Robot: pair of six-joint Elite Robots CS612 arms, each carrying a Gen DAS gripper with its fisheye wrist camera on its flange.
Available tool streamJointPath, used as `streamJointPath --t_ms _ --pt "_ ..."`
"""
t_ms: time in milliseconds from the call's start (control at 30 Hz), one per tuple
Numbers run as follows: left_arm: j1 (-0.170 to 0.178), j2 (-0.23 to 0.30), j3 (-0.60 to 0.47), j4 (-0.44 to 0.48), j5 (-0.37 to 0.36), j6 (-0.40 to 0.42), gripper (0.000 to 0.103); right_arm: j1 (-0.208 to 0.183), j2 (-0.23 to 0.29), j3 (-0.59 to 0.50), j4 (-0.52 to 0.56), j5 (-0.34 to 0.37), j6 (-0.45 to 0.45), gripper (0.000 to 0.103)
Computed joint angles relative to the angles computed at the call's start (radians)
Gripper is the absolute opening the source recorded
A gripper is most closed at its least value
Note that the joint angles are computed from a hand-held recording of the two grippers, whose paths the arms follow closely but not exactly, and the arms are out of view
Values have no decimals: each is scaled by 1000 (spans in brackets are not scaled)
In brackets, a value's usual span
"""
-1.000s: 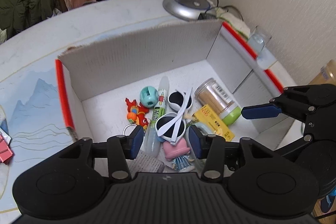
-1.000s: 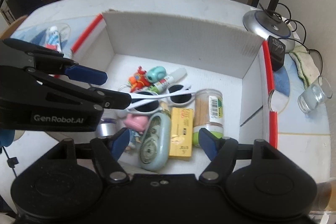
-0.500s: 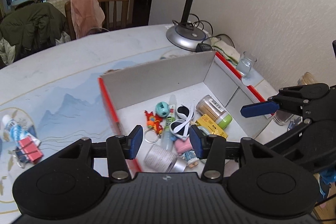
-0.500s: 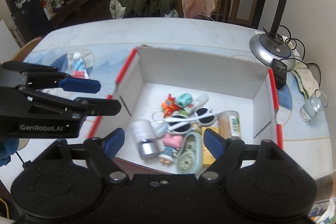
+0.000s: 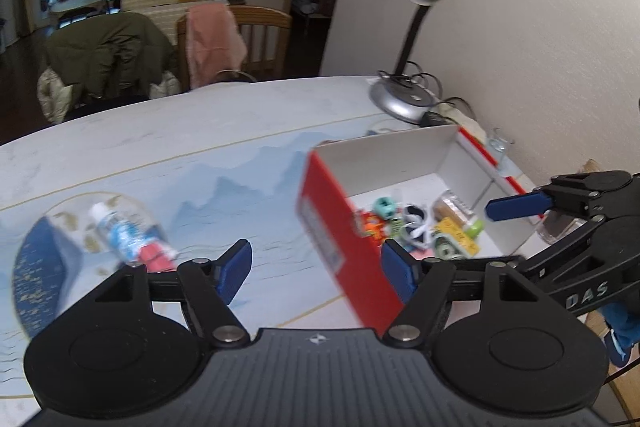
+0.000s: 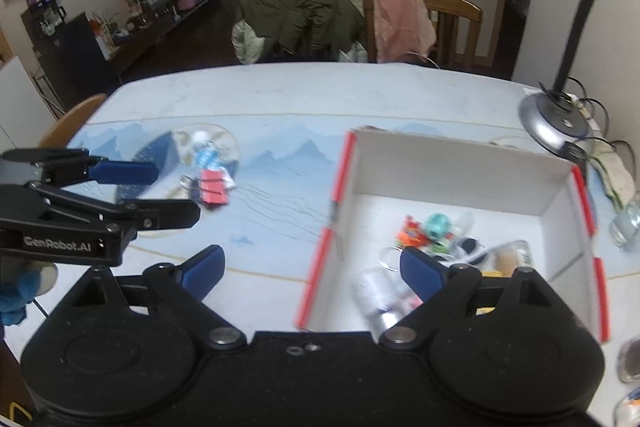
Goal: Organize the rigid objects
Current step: 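Withdraw both tools from the box toward the toothpaste tube and binder clip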
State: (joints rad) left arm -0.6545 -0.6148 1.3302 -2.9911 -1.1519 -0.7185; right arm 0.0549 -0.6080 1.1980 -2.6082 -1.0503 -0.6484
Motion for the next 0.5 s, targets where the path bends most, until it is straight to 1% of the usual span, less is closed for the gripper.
streamJointPath --t_ms 33,100,200,233,400,467,500 --pt "1 -10 21 -1 13 -7 77 5 -1 5 -10 1 8 97" --pt "3 -30 64 0 44 -22 82 16 -2 11 -23 6 24 97" --pt "11 -54 123 -25 59 -43 82 33 -1 16 -39 -1 49 97" --pt "13 -61 142 -31 66 -50 84 38 0 17 -42 -4 53 97" --pt "26 -81 215 -69 118 -63 86 67 9 7 -39 -28 81 97" --pt "30 -79 232 -85 140 -61 91 78 17 -6 -34 -35 96 97" --pt "30 -76 238 -93 157 -67 98 83 21 -12 -25 -36 107 97"
